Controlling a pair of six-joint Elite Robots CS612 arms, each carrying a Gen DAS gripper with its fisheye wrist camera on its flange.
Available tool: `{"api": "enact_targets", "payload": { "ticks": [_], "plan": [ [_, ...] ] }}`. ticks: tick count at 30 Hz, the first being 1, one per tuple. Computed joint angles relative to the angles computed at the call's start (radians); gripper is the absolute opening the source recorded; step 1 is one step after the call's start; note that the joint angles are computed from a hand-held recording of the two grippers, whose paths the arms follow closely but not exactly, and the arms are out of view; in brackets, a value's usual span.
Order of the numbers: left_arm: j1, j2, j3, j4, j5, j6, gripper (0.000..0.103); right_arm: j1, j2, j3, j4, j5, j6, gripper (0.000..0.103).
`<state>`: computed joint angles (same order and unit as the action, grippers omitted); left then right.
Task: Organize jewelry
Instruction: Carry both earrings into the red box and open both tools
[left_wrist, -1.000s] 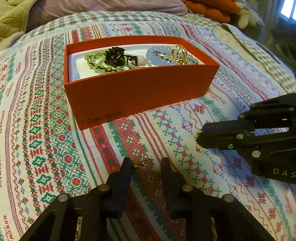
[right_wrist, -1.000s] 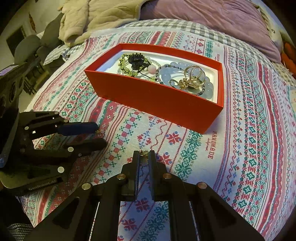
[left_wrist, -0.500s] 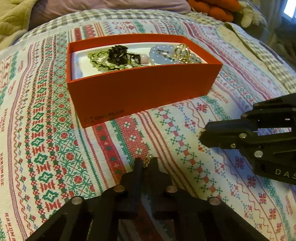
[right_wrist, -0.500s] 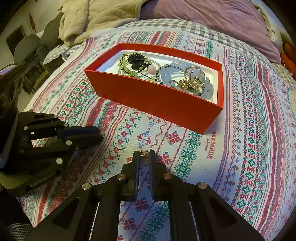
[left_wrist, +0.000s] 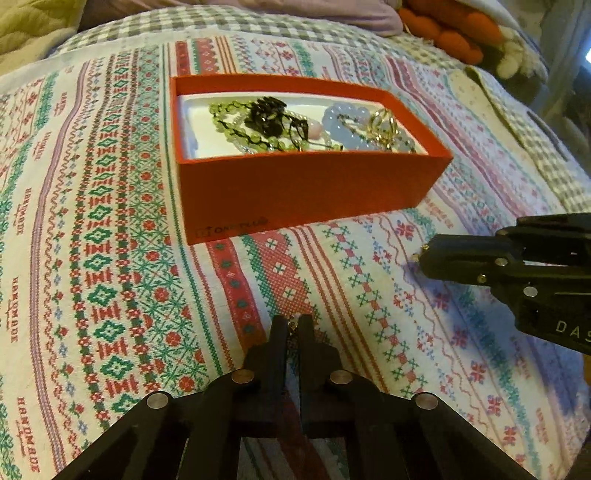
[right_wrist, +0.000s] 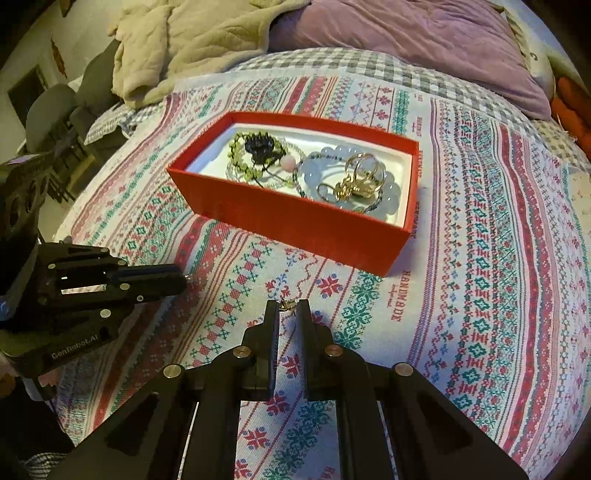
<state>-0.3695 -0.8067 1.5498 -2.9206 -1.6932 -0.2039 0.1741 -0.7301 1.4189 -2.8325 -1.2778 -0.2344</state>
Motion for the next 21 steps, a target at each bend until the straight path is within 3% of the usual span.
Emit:
{"api": "enact_targets", "payload": {
  "ticks": [14,21],
  "plan": [
    [0.015,-0.024,-0.011,-0.042,0.003,-0.042,0.0,-0.01,-0.017,-0.017,-0.052,0.027,0.052,0.009],
    [0.017,-0.005,-0.062,-0.054,0.025,-0.059,0.0,-0.013,-0.009,-0.05,-0.078,0.032,0.105,0.009]
  ]
}}
